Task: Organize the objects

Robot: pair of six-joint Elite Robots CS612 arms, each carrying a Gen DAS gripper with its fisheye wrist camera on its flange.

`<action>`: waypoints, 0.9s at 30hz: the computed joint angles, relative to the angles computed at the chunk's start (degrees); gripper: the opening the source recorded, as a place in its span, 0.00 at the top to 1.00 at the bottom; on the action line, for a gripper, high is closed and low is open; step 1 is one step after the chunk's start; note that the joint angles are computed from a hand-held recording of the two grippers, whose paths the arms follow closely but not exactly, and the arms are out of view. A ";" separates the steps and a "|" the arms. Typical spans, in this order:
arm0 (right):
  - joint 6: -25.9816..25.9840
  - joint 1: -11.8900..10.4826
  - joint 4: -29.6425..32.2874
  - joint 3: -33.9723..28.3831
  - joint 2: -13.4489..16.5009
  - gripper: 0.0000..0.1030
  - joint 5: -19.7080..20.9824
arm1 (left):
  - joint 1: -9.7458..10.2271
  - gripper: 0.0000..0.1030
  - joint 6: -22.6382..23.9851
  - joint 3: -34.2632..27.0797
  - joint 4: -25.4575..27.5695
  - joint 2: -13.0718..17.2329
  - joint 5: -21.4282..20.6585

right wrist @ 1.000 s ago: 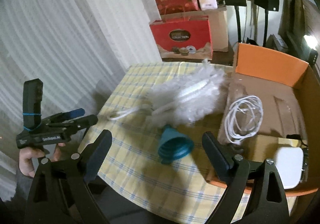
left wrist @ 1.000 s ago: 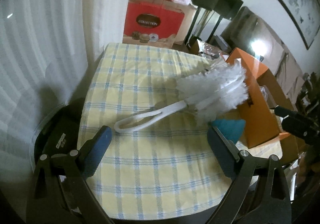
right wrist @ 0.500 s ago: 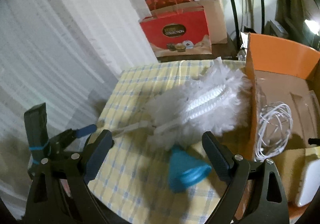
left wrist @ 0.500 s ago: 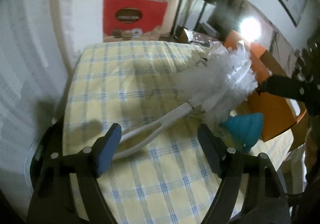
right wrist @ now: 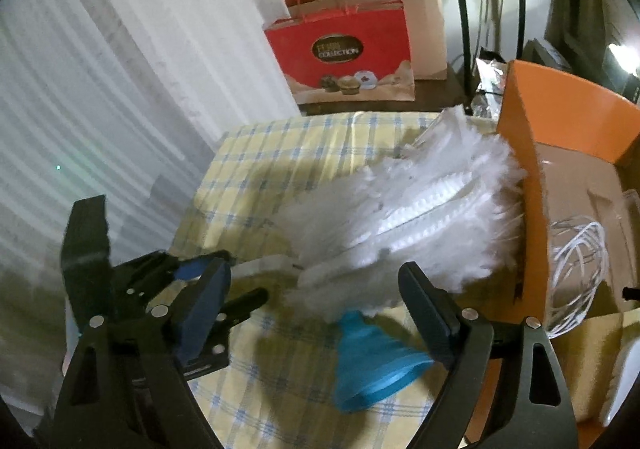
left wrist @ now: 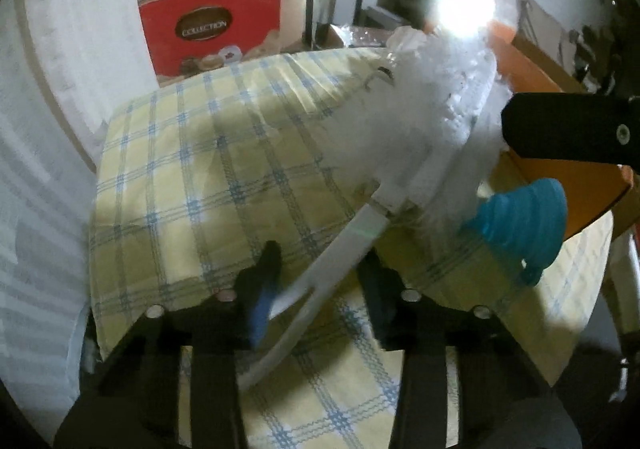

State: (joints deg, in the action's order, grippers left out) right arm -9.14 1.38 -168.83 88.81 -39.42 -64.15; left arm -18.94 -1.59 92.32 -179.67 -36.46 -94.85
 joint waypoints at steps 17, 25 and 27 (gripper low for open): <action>0.39 0.24 1.55 -0.31 0.15 0.15 2.99 | 1.17 0.94 -4.82 4.15 -6.95 -2.28 -11.70; 1.64 0.51 2.29 -0.28 0.40 0.20 5.04 | 0.93 0.94 -10.01 6.19 -12.76 -3.56 -11.50; 2.56 0.18 1.44 -0.15 0.36 0.35 5.56 | 0.97 0.93 -11.39 6.43 -13.69 -3.80 -11.19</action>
